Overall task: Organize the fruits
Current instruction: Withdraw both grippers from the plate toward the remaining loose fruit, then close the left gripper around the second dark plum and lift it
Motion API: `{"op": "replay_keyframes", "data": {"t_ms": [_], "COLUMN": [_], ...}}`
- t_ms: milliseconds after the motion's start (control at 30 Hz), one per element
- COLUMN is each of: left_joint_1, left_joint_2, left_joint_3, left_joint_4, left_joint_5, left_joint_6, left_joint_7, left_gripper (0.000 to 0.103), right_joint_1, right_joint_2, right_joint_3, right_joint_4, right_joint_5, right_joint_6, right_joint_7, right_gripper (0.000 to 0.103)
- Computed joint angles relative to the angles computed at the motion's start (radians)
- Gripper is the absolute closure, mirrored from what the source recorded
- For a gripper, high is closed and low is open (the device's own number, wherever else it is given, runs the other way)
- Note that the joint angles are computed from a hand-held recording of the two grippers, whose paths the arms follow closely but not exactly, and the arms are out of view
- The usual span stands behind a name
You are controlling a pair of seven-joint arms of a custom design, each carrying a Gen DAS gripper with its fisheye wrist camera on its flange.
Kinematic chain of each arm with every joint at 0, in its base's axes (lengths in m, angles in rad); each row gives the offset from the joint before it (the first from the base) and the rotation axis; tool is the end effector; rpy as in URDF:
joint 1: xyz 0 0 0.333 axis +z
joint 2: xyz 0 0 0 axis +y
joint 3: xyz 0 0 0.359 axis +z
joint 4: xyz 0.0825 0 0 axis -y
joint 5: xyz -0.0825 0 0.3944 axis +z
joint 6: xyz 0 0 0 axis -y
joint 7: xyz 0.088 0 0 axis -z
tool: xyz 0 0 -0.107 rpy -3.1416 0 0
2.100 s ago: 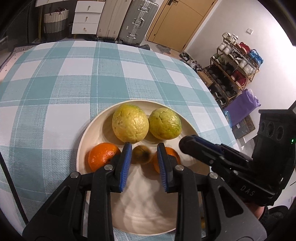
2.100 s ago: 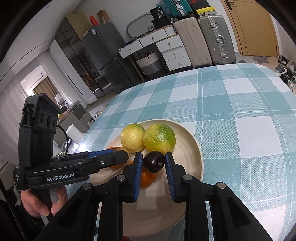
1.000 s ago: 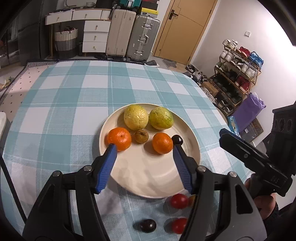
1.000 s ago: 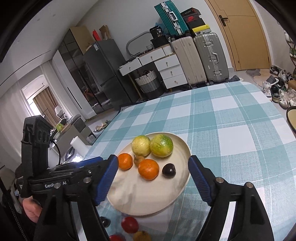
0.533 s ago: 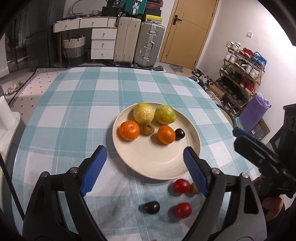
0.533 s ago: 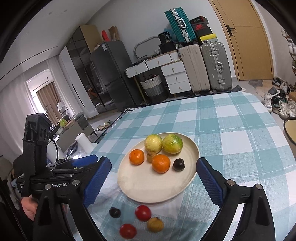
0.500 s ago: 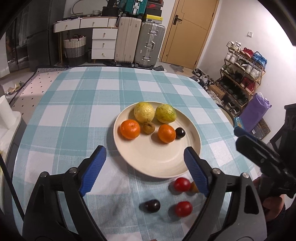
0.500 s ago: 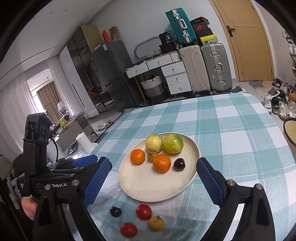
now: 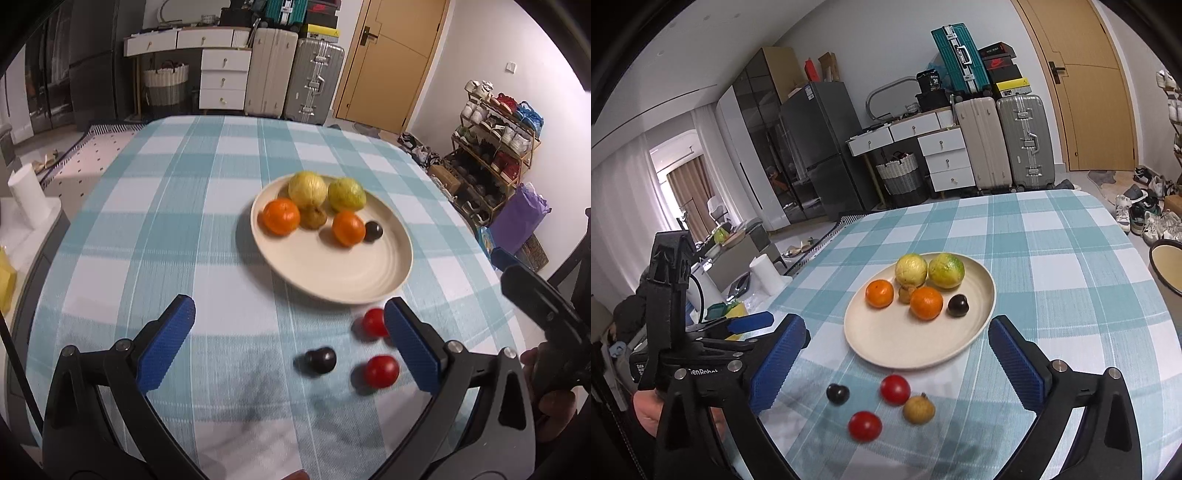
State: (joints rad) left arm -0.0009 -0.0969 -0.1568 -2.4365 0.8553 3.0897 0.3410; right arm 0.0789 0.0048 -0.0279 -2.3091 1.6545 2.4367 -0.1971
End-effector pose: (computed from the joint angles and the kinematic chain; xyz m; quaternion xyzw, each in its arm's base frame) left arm 0.4898 -0.1421 0.4432 -0.7258 0.5768 -0.3122 0.2075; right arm 0.5318 0.0295 0.3919 -0.7361 0.4427 -0.0787 0.5060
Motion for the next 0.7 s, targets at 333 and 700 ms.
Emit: {"op": "replay_keyframes", "data": {"t_ms": [333, 700], "left_joint_1": [-0.061, -0.048], "left_joint_2": [0.046, 0.130], "left_joint_3": [0.034, 0.002], "left_joint_4": [-0.059, -0.056], "left_joint_5": [-0.227, -0.409], "left_joint_6": [0.038, 0.122], "left_joint_7": [0.205, 0.383], "left_gripper": [0.001, 0.003], "right_joint_1": [-0.002, 0.000], "right_joint_2": [-0.023, -0.018], "right_joint_3": [-0.006, -0.005], "right_joint_4": [-0.056, -0.084], "right_joint_5": [-0.012, -0.037], "right_joint_6": [0.007, 0.033], "right_joint_7": [0.002, 0.023], "right_gripper": [0.001, 0.001]}}
